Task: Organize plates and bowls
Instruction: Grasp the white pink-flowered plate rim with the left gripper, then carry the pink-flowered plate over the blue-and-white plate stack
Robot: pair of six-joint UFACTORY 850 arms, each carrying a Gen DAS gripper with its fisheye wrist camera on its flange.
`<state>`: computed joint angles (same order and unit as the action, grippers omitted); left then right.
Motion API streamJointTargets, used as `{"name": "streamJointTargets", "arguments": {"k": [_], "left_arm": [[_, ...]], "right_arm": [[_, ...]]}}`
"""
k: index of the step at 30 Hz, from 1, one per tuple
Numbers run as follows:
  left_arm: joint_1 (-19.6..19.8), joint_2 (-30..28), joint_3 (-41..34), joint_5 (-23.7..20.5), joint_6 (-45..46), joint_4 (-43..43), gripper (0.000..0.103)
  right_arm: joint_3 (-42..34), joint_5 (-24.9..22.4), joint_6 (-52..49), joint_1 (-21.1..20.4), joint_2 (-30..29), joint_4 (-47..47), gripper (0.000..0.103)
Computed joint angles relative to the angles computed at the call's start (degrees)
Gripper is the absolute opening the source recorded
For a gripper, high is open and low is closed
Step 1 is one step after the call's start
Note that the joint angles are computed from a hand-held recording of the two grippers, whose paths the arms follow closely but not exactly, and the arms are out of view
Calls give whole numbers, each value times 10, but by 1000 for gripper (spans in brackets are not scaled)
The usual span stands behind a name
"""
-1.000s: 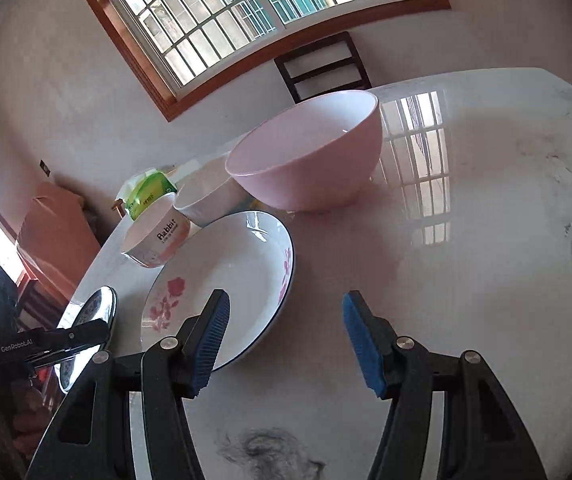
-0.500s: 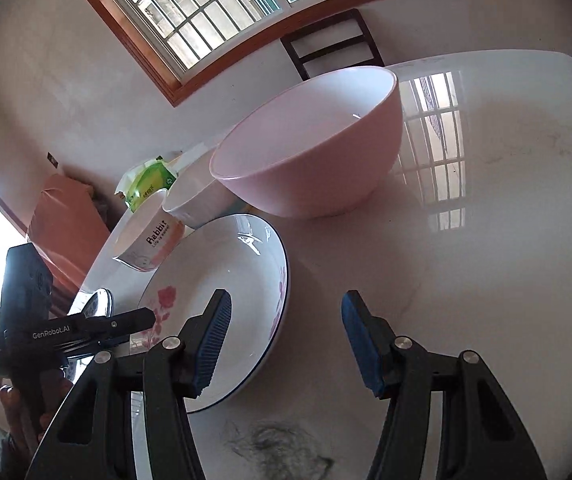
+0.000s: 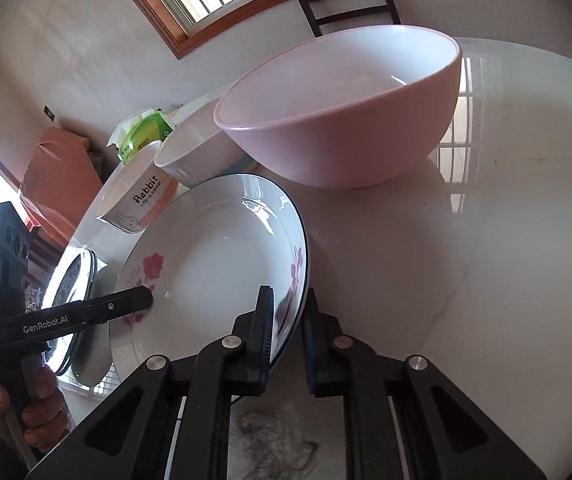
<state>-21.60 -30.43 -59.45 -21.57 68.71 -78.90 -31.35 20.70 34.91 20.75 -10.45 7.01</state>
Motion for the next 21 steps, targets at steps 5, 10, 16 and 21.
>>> {"name": "streamJointTargets", "arguments": {"k": [5,10,16,21], "left_arm": [[7,22,32,-13,-2,-5,14],[7,62,82,-5,56,-63,14],[9,111,133,11,146,-134,14],[24,134,162,6,172,-149,14]], "right_arm": [[12,1,-41,18,13,51,13],[38,14,-42,46,39,88,13],[63,22,-75,93,73,164,14],[72,20,-98,128,88,215,14]]}}
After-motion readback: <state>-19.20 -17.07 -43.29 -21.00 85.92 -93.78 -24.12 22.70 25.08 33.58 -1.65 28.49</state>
